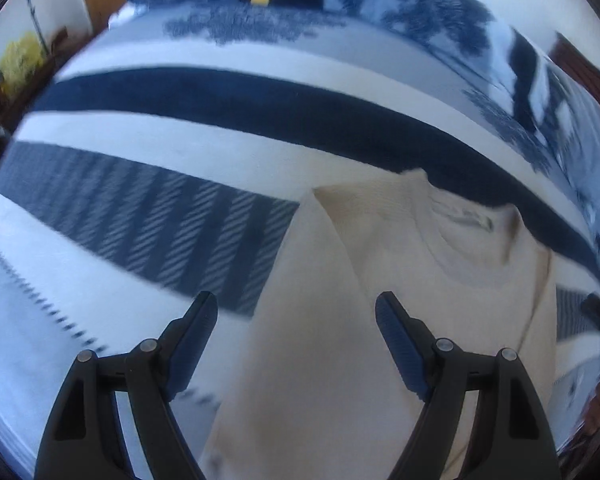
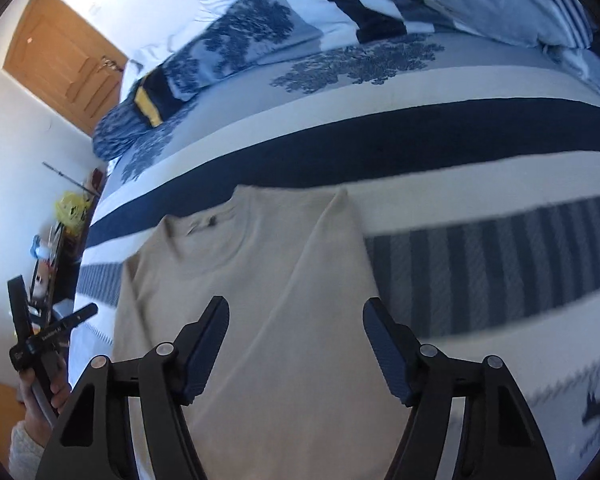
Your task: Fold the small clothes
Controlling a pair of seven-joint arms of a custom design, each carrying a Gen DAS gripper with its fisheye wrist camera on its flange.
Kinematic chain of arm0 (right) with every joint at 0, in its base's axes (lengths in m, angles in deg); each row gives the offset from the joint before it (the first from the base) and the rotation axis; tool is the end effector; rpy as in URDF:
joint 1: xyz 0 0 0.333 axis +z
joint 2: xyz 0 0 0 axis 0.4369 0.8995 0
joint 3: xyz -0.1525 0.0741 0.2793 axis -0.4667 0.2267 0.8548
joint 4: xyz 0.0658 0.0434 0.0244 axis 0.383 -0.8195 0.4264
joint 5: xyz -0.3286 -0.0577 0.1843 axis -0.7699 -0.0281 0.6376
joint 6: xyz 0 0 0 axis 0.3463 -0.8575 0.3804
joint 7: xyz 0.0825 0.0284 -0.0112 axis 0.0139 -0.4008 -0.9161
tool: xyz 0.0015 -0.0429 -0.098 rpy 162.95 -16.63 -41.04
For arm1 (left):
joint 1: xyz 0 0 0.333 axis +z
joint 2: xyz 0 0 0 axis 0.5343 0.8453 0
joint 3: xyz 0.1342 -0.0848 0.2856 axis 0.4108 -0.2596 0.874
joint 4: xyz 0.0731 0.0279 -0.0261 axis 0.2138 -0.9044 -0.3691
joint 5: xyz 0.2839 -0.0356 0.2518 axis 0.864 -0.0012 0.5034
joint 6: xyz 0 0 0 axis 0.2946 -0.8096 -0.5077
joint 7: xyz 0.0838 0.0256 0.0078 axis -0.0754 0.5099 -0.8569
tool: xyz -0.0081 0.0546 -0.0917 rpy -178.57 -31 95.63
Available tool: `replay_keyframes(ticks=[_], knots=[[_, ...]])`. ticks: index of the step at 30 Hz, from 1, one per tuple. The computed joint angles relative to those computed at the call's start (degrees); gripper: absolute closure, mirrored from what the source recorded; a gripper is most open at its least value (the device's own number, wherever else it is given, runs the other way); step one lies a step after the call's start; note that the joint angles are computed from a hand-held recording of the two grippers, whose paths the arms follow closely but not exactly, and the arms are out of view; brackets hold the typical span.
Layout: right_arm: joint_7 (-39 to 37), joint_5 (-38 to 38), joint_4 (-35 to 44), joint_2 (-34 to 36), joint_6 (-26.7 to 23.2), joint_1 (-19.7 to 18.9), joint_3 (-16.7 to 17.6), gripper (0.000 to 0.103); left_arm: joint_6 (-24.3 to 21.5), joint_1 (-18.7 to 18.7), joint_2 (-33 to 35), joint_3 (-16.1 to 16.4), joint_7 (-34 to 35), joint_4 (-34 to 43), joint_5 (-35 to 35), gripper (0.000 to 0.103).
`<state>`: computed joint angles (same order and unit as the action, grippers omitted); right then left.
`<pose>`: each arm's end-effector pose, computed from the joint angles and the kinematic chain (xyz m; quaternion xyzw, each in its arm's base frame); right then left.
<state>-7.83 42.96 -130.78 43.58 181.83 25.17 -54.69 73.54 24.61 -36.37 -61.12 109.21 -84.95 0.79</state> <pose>0.6286 0.0175 0.4563 -0.7434 0.5999 0.0565 0.2903 0.5006 -0.1764 0.5111 -0.8607 0.4739 -0.1490 0.1116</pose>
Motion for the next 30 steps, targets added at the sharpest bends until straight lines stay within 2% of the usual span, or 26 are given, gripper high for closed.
replay_keyframes(ticks=[2, 4, 6, 8, 10, 11, 12, 13, 14, 16, 19, 20, 25, 27, 30], knots=[[2.01, -2.03, 4.69, 4.66, 0.64, 0.78, 0.2, 0.03, 1.78, 0.4, 3.38, 0.92, 1.7, 1.64, -1.94, 0.023], [5.12, -4.31, 9.47, 8.97, -0.31, 1.01, 0.51, 0.041, 1.73, 0.64, 6.63, 1.25, 2.14, 3.98, -0.84, 0.027], [8.22, -5.42, 15.38, 14.08, -3.03, 0.44, 1.16, 0.052, 1.23, 0.74, 9.27, 1.76, 1.89, 6.01, -0.23, 0.041], [10.65, -7.88, 19.7, 17.86, -4.26, 0.55, 1.54, 0.054, 2.56, 1.16, 11.09, 2.44, 2.5, 6.61, -2.52, 0.053], [13.21, -11.05, 23.34, 21.14, -4.66, 1.16, 1.6, 0.054, 2.45, 0.84, 11.93, 2.87, 0.78, 7.26, -0.3, 0.061], [13.94, -11.52, 24.33, 22.1, -5.13, 0.96, 2.06, 0.055, 3.3, 0.78, 11.6, 3.0, 0.39, 6.79, 0.28, 0.082], [14.36, -12.54, 24.0, 22.29, -3.69, 1.36, 2.15, 0.062, 3.71, 0.85, 11.4, 3.0, 0.86, 6.59, -0.28, 0.098], [15.24, -15.18, 23.17, 21.84, -1.95, 2.55, 1.48, 0.085, 3.52, 1.03, 11.15, 2.95, 1.93, 6.55, -1.98, 0.098], [16.32, -18.64, 22.46, 21.31, -0.74, 3.96, 0.58, 0.093, 3.75, 1.07, 10.29, 3.02, 1.84, 6.03, -1.88, 0.098], [17.06, -21.08, 22.09, 20.34, -1.06, 4.17, 0.76, 0.097, 4.96, 1.1, 7.21, 3.01, 0.28, 3.9, -0.55, 0.098], [14.5, -19.01, 17.19, 15.28, 2.29, 2.16, 2.36, 0.097, 9.33, 1.38, -0.97, 2.37, -0.63, -2.05, -1.75, 0.099], [13.35, -17.59, 15.43, 13.32, 2.76, 1.31, 2.79, 0.098, 8.95, 1.56, -3.29, 1.78, -0.87, -3.12, -0.93, 0.099], [4.39, -10.63, 1.78, -2.09, 4.58, -1.28, 2.09, 0.098, 5.53, 0.28, -18.85, -1.57, -1.63, -9.61, -1.64, 0.099], [0.31, -7.2, -3.75, -8.89, 3.65, -1.48, 0.5, 0.098, 3.25, -0.73, -25.11, -3.63, -2.7, -11.68, -2.41, 0.099], [-6.51, -2.36, -13.88, -21.43, -0.07, -1.68, -3.84, 0.098, -1.7, -3.7, -34.62, -7.1, -5.6, -14.88, -4.71, 0.099]])
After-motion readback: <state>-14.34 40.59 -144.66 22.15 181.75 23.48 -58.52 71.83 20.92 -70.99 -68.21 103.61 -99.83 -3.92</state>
